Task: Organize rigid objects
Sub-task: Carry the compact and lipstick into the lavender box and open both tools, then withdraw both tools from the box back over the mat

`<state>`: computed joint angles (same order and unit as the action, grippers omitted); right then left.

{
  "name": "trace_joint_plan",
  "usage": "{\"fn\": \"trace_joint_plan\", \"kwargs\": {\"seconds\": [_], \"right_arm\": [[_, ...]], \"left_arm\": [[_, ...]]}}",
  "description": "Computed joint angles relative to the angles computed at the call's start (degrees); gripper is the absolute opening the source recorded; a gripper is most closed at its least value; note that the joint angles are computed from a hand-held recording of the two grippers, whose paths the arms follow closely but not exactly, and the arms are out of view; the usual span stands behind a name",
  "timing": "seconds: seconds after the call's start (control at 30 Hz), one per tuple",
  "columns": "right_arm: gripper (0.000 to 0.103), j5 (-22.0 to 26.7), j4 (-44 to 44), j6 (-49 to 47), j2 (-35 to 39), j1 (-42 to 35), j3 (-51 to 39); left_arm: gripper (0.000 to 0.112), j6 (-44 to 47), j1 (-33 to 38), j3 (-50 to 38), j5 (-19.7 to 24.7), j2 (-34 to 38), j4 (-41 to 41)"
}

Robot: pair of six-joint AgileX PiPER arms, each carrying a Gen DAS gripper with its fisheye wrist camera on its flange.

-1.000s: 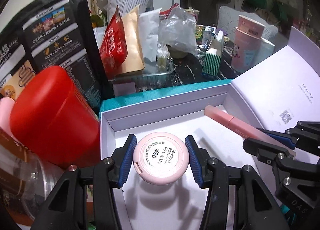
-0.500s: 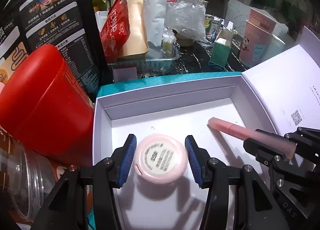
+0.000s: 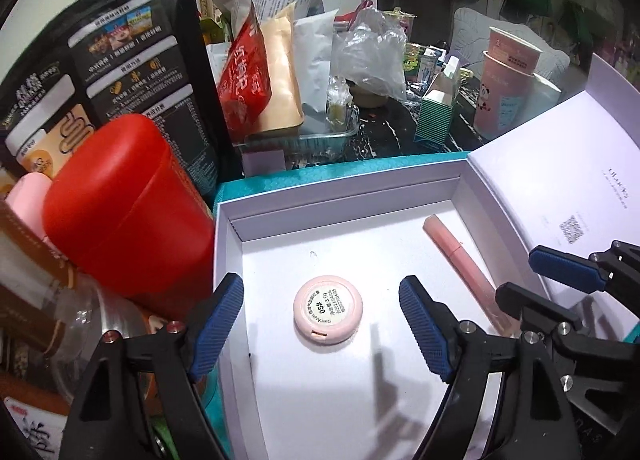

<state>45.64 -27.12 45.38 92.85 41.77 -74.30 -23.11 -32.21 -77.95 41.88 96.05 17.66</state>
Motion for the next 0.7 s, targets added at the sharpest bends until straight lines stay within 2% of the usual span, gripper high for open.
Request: {"fn": "trace_joint_plan", "kwargs": {"seconds": [0.33, 0.7], "right_arm": [[0.035, 5.13, -4.50, 4.10, -4.66, 4.53, -0.54], [0.035, 13.58, -11.60, 10.39, -10.19, 12.60, -1.53]], "left_arm": [[0.080, -2.85, -2.33, 0.84, 2.95, -6.24, 2.98], [0.080, -6.84, -6.63, 2.03, 6.06, -13.95, 5.85]]}}
